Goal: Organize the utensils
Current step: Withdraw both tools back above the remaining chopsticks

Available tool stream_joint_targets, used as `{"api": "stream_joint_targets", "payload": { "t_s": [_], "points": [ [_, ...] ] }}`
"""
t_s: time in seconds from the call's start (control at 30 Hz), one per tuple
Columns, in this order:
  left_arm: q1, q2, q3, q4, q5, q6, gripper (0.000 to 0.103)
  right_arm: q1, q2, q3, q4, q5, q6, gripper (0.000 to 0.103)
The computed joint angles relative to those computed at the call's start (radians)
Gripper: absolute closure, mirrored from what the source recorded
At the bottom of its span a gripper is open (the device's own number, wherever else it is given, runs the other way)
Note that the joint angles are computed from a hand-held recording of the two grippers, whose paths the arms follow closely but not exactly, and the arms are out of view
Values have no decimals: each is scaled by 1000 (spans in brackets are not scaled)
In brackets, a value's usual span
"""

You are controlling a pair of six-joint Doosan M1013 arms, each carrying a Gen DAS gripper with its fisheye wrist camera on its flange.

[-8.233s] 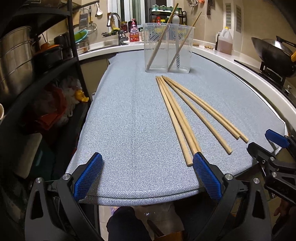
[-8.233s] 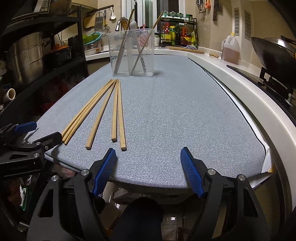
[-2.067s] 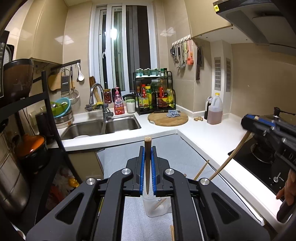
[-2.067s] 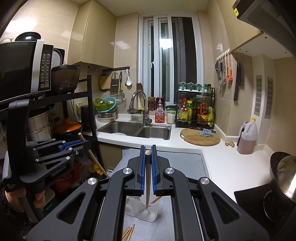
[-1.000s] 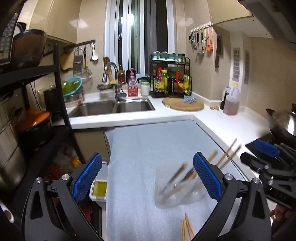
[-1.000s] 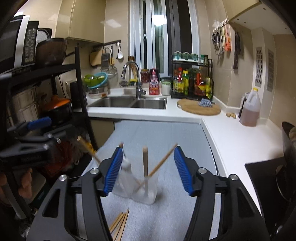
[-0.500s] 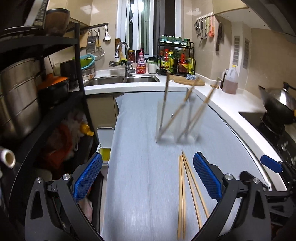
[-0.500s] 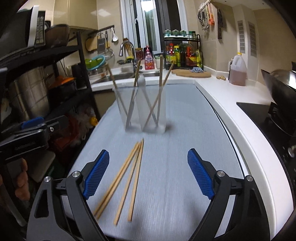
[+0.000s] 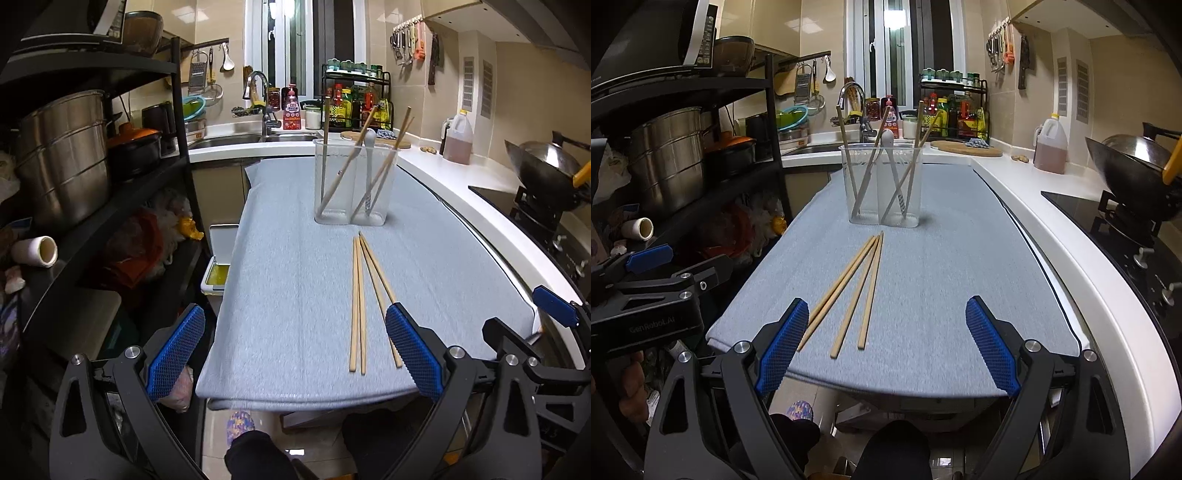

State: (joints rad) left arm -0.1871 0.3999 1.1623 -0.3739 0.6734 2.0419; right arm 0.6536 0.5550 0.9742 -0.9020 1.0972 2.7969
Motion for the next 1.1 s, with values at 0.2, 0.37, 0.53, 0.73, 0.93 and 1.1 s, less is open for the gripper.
{"api": "stream_joint_targets", "payload": {
  "t_s": [0.2,0.37,0.53,0.73,0.93,1.1],
  "points": [
    [0,-10,28,-18,-7,11,8,7,-4,16,-13,18,-4,17],
    [-6,-14,46,-10,-16,28,8,5,-1,19,-5,26,-8,17],
    [-3,-17,55,-28,-27,52,8,5,-1,26,-8,18,5,17],
    [-5,-10,50,-8,-17,21,8,-1,1,29,8,17,8,17],
    [-6,4,43,21,-5,-6,8,-14,8,27,71,2,-20,17],
    [-3,14,37,36,7,-28,8,-20,24,20,90,-2,-50,18]
  ]
}}
